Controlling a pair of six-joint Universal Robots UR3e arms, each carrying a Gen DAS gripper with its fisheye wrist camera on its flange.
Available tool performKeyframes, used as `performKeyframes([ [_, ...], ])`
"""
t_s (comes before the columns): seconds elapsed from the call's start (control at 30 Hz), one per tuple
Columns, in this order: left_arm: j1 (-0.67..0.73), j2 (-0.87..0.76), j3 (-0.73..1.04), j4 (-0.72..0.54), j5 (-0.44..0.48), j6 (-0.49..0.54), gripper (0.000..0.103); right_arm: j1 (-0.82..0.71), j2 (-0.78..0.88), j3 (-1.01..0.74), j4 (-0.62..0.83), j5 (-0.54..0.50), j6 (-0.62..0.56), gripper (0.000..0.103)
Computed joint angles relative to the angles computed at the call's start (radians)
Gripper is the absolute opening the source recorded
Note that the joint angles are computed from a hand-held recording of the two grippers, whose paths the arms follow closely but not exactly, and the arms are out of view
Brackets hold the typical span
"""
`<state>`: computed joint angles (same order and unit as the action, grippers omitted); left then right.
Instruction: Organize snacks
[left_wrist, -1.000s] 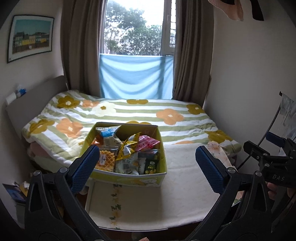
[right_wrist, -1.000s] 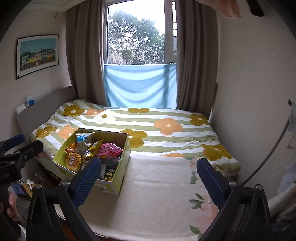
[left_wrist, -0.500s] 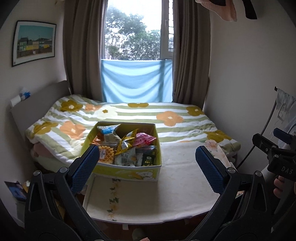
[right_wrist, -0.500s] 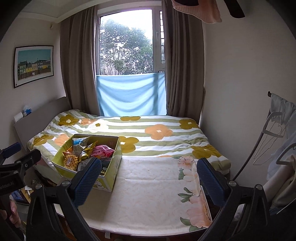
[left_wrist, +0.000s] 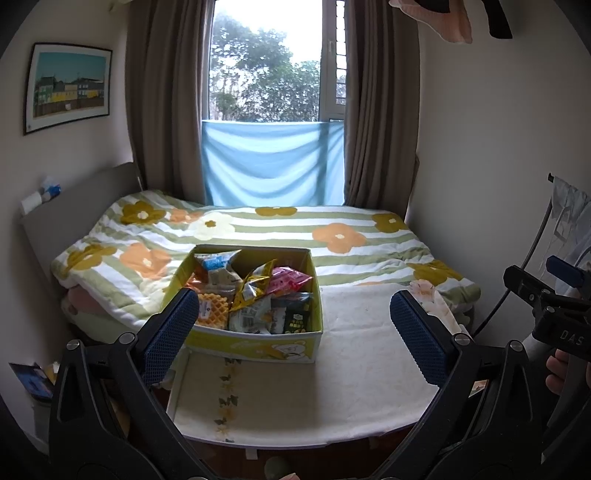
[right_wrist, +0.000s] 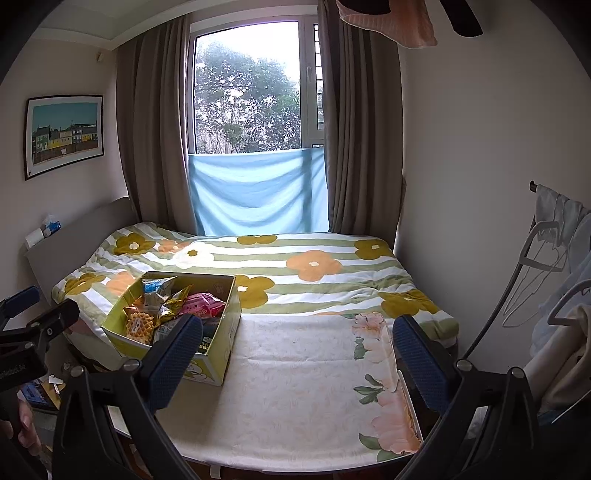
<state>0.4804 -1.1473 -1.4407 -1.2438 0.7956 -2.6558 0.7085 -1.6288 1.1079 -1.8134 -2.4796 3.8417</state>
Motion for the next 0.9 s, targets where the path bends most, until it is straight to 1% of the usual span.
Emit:
performKeyframes([
  [0.4,-0.037,-0.024,0.007,0.02,0.032,-0.013,0.103,-0.017,-0.018,0.017,0.016,0.014,0.026,0.103],
  [0.63,-0.041,-0.019,-0.006,0.035,0.033,-0.019,0.103,-0.006,-0.015,-0.003,0.045,0.003,0.048,0.103],
  [0.9,-0.025,-0.002,-0.017,0.024,0.025,-0.012,0.103,-0.008,-0.016,-0.005,0.045,0.007,0.048,0.103],
])
